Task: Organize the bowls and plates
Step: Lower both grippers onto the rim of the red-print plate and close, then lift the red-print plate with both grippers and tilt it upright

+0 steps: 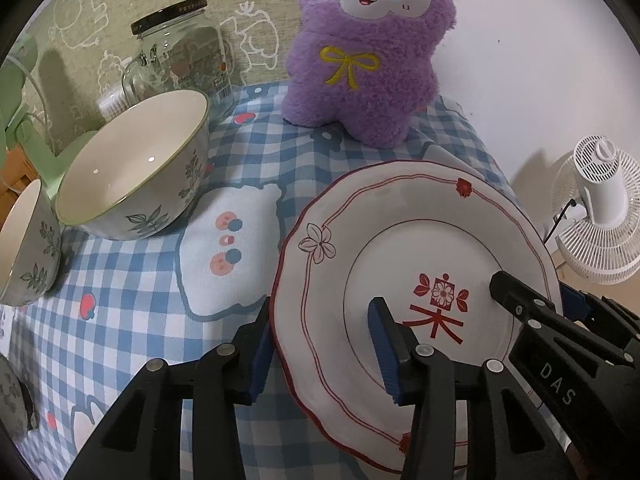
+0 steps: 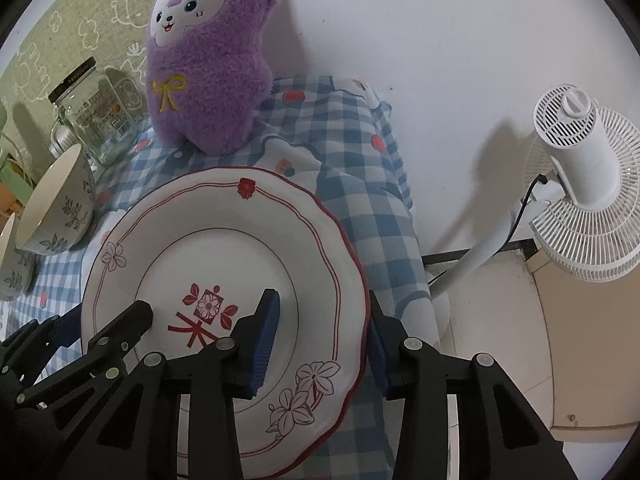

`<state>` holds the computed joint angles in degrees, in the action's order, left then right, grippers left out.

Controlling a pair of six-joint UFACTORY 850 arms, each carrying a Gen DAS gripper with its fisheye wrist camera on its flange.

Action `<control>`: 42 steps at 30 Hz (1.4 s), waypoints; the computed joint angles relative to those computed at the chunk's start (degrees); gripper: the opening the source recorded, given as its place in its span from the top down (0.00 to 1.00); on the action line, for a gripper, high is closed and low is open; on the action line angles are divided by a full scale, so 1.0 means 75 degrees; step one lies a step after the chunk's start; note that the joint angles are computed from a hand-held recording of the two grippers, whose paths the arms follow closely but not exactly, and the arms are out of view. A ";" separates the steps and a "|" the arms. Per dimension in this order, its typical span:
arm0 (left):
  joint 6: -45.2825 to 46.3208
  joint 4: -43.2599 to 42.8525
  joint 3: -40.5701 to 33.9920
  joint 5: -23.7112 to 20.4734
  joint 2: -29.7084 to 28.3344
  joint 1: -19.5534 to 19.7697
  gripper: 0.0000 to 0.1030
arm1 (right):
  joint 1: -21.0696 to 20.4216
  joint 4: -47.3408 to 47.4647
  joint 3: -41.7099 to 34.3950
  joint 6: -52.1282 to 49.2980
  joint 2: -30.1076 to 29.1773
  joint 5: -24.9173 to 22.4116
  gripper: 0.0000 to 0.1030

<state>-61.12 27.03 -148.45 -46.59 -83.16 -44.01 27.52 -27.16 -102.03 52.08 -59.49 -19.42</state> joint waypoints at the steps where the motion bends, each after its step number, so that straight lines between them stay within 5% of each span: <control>1: 0.0013 0.0002 0.0005 -0.0011 0.0004 0.0002 0.55 | 0.0008 -0.0090 -0.0006 0.0090 -0.0002 -0.0030 0.60; 5: -0.0054 0.0152 -0.0144 -0.0245 -0.0071 -0.0027 0.64 | -0.0018 0.0070 -0.0010 -0.0094 0.0000 -0.0030 0.64; 8: -0.0241 0.0108 0.0643 0.0170 0.0367 0.0023 0.66 | -0.0022 0.0168 0.0041 -0.0183 0.0053 -0.0037 0.66; 23: -0.0772 0.0727 0.3276 0.0844 0.1916 -0.0100 0.67 | 0.0274 0.0415 0.0643 -0.0453 0.0486 0.0043 0.66; 42: -0.1568 0.0823 0.4949 0.1250 0.2799 -0.0237 0.66 | 0.0494 0.1418 0.1237 -0.1282 0.0839 -0.0021 0.65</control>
<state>-72.88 33.20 -111.33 -37.21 -62.17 -45.79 31.23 -16.52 -92.76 42.47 -53.20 -19.58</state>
